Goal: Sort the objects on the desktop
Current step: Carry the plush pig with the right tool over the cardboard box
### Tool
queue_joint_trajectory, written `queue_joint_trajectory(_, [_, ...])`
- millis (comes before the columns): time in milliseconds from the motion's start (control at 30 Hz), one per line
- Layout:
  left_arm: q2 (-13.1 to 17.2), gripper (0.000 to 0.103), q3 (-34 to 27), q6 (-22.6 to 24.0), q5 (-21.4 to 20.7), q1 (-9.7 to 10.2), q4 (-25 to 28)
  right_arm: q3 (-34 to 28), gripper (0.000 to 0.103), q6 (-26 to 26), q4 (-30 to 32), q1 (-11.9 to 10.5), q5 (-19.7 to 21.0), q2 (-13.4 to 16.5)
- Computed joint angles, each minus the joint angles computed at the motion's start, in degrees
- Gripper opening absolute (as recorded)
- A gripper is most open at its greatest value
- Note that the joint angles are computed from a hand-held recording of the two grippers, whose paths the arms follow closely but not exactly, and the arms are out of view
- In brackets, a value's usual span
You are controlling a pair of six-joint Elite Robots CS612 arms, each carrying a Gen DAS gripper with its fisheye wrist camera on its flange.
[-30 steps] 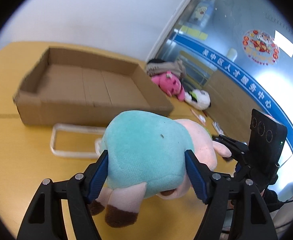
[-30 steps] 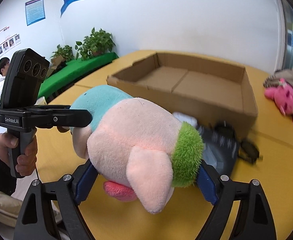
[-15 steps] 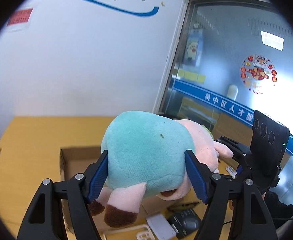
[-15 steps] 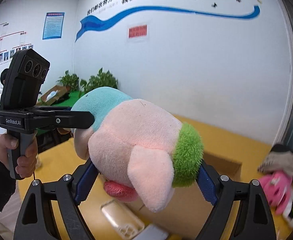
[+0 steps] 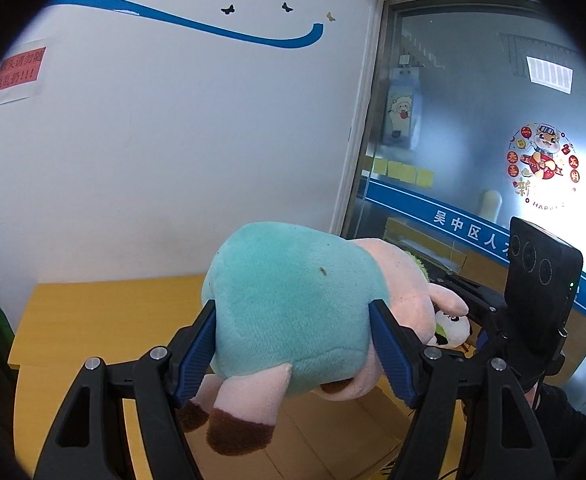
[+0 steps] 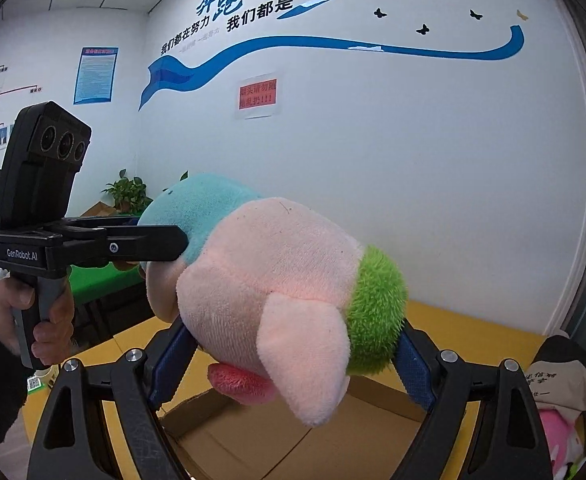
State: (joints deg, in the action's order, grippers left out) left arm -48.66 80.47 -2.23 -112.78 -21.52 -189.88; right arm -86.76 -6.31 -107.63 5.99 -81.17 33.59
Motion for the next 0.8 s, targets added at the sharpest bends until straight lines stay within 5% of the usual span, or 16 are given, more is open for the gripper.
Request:
queue_joint_trajectory(300, [7.4, 0.073, -9.9, -1.3, -0.2, 1.54, 7.1, 9.6, 0.091, 1.1, -2.5, -1.8, 2.7, -2.5])
queue_joint_trajectory(800, [23.3, 0.073, -27.9, -4.9, 0.3, 3.62, 28.2, 31.3, 0.091, 5.3, -6.7, -4.2, 9.6, -4.9])
